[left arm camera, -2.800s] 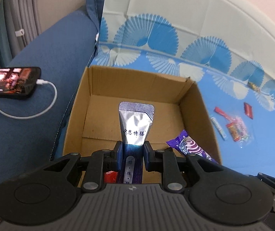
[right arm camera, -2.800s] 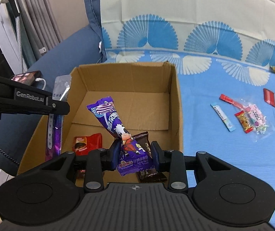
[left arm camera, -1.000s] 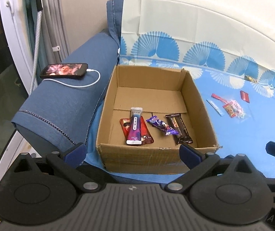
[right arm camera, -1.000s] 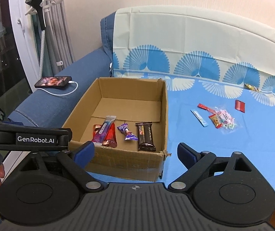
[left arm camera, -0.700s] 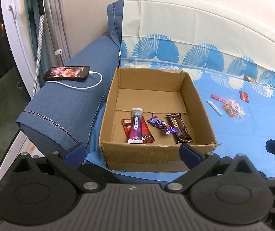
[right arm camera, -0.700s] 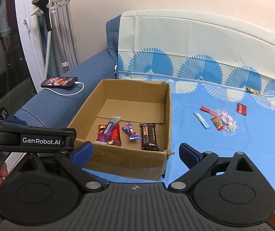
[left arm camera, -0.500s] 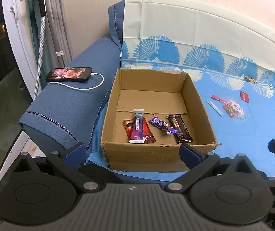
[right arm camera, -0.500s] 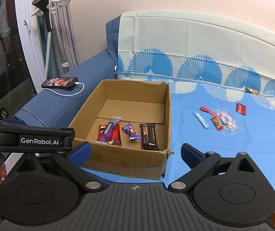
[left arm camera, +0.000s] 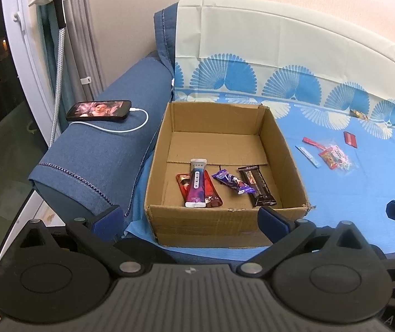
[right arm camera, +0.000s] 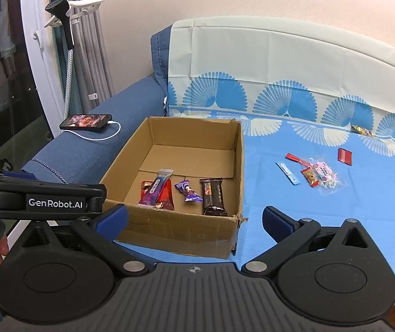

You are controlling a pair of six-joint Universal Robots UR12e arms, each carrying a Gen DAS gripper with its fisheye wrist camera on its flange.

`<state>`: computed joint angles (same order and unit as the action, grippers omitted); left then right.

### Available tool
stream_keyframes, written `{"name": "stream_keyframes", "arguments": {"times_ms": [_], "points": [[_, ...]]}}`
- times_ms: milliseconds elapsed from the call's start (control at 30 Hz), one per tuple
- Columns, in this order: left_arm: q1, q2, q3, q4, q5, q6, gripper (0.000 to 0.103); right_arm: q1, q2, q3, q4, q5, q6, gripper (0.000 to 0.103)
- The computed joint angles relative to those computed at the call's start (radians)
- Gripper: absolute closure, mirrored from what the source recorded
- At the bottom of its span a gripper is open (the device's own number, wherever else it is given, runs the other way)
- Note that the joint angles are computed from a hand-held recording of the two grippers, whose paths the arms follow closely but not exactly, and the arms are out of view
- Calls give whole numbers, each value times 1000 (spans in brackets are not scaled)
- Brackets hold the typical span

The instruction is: Organize snacks

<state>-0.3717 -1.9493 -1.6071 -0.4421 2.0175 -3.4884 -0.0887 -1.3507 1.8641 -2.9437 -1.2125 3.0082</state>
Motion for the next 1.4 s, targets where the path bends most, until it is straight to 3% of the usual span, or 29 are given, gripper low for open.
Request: {"name": "stream_keyframes", "arguments": {"times_ms": [567, 900, 1167, 1300, 1400], "points": [[-12, -38, 65, -37, 39, 50, 0, -21, 17, -7, -6, 6, 42, 0], [-20, -100, 176, -124, 10, 71, 0, -61, 45, -15, -23, -16, 106, 0], [-28, -196, 348, -255, -128, 80, 0, -121, 85, -36, -35, -110, 191, 0], [-42, -284, 482, -323, -150, 118, 0, -148, 121, -65, -36, -152, 229, 0], [-41, -369, 629, -439, -219, 123, 0, -167, 157, -95, -36, -170, 252, 0]]}}
